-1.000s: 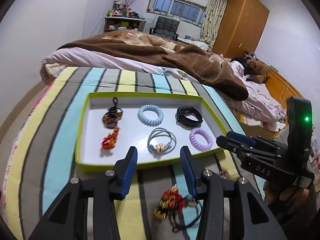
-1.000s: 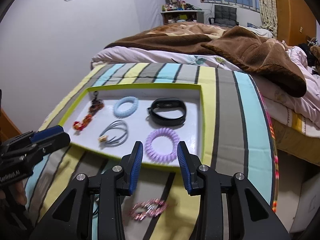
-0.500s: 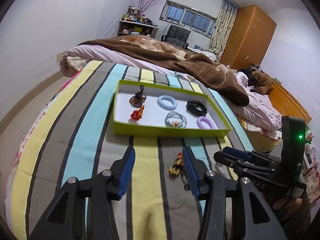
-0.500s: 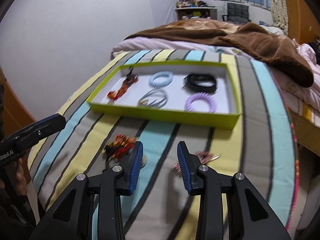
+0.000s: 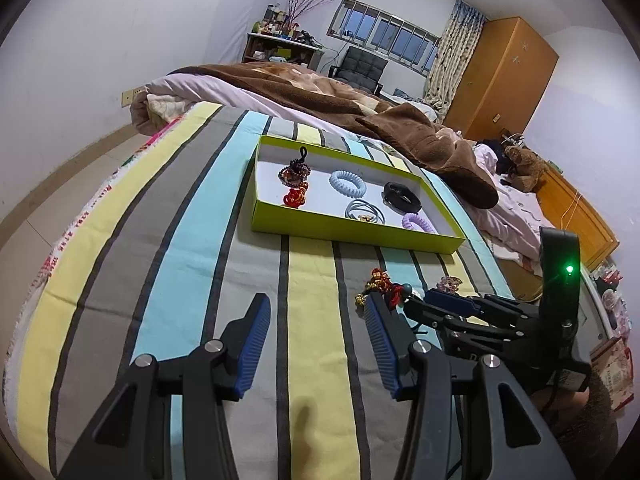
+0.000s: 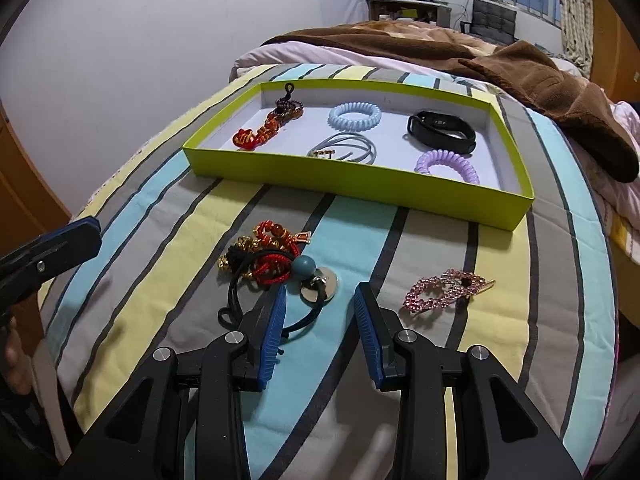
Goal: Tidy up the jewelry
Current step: 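Withdraw both open tools from the tray toward the remaining jewelry, then close the right tool on the black cord tie with the teal bead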
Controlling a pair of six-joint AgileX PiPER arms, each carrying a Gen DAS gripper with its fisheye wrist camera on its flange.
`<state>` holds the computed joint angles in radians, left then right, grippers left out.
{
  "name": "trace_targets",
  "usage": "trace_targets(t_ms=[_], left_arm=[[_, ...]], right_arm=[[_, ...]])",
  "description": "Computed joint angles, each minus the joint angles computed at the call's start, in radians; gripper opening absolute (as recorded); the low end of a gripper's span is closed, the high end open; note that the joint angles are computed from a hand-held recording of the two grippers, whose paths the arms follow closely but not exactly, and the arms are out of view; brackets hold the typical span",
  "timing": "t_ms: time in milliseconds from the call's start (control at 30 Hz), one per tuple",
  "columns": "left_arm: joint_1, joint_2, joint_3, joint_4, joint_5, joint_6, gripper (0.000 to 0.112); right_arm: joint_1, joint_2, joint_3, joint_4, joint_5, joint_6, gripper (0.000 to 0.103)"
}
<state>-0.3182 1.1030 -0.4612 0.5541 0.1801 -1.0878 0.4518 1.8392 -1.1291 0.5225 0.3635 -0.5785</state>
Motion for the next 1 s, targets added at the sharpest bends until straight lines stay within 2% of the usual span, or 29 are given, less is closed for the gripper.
trace_targets(t_ms=[200,267,300,467,667,733,1000], left_arm=[[-0.002,-0.006,0.018,0.005,-0.008,-0.015,0.051],[0.0,-0.01,0.021,0.0,-0.007,-0.011,0.051],[0.004,-0.011,0.022,-0.015,-0.008,0.006,0.051],[-0.004,-0.01,0.023,0.01,0.004,-0.029,0.051],[-0.021,-0.009,0.022,0.042,0.018,-0.063,0.051],[-0.026,-0.006,0.02,0.046,0.022,-0.068,0.051],[-0.053,0.035,0.003,0.085,0.019,-0.111,0.051]], right_arm=[[0.005,0.004,-0.001,-0.019,0.001,0.018,0.034],[0.021,0.0,0.003,-0.125,-0.018,0.12,0.023],[0.022,0.0,0.002,-0.13,-0.015,0.125,0.018],[-0.004,-0.009,0.021,-0.003,0.001,0.006,0.002],[-0.028,-0.059,0.082,0.128,-0.024,-0.12,0.002],[-0.05,-0.082,0.102,0.217,-0.017,-0.205,0.002],[-0.119,-0.136,0.157,0.378,0.003,-0.361,0.002]])
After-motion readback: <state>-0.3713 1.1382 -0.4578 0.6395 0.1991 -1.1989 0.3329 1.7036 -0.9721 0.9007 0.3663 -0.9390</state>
